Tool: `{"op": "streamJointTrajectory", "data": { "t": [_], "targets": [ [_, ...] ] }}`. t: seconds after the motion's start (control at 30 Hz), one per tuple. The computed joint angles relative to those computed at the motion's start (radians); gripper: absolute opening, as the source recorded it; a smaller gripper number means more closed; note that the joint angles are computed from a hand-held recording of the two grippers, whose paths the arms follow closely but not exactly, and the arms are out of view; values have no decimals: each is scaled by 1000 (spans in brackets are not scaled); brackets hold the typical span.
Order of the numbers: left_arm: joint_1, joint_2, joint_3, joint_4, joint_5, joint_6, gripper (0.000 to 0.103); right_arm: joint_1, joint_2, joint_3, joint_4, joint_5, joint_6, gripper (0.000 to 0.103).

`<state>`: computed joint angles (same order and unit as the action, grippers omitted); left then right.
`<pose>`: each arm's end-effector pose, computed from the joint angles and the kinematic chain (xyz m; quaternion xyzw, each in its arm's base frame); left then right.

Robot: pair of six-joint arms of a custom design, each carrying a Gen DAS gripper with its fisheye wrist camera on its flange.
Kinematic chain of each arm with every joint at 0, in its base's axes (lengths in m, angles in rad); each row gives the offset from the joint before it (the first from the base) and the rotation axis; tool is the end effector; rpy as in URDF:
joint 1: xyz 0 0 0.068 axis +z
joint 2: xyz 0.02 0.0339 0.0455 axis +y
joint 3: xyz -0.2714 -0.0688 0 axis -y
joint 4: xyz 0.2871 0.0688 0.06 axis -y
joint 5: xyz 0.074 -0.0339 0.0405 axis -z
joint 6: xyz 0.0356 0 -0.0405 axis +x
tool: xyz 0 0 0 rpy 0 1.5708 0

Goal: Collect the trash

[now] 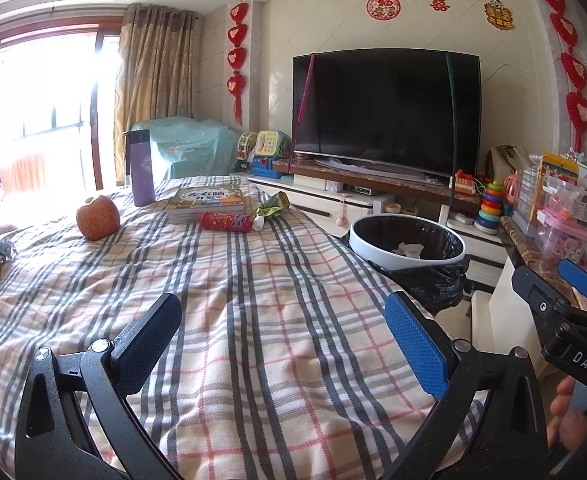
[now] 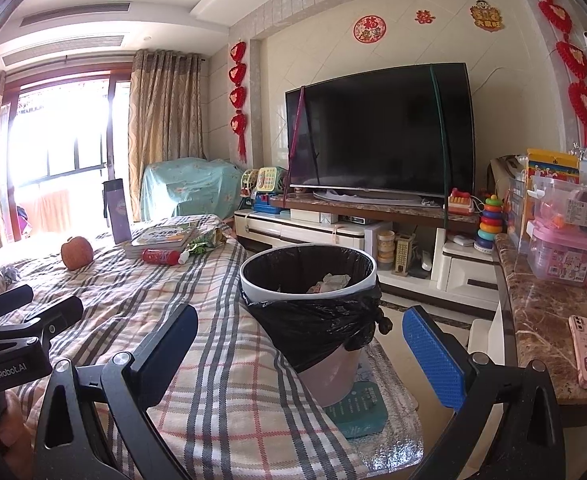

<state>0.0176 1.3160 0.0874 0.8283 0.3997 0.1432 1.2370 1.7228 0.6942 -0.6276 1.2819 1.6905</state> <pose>0.2030 -0.0103 0.0842 0.1607 0.8085 -0.1215 0.5530 0.1153 0.2283 0.0830 0.1552 0.7860 -0.0978 0.5903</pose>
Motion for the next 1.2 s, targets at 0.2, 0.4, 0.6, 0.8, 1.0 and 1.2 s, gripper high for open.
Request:
{"op": "streamJointTrajectory", "data": {
  "t": [0.2, 0.4, 0.6, 0.8, 1.0, 1.2],
  "targets": [
    [-5, -3, 2, -6, -2, -2, 103, 2, 0, 1, -1, 0, 2, 103],
    [-5, 4, 7, -10, 1, -4, 103, 1, 0, 2, -2, 0, 2, 103],
    [-5, 5, 10, -13, 3, -3, 103, 1, -1, 0, 3, -1, -1, 103],
    [-6, 7, 9, -10, 1, -2, 103, 2, 0, 1, 4, -1, -2, 103],
    [-10, 12, 11, -8, -2, -3, 103, 1, 1, 1, 5, -2, -3, 103],
    [-10, 15, 12, -6, -2, -4, 103, 2, 1, 2, 6, -2, -3, 103]
  ]
}}
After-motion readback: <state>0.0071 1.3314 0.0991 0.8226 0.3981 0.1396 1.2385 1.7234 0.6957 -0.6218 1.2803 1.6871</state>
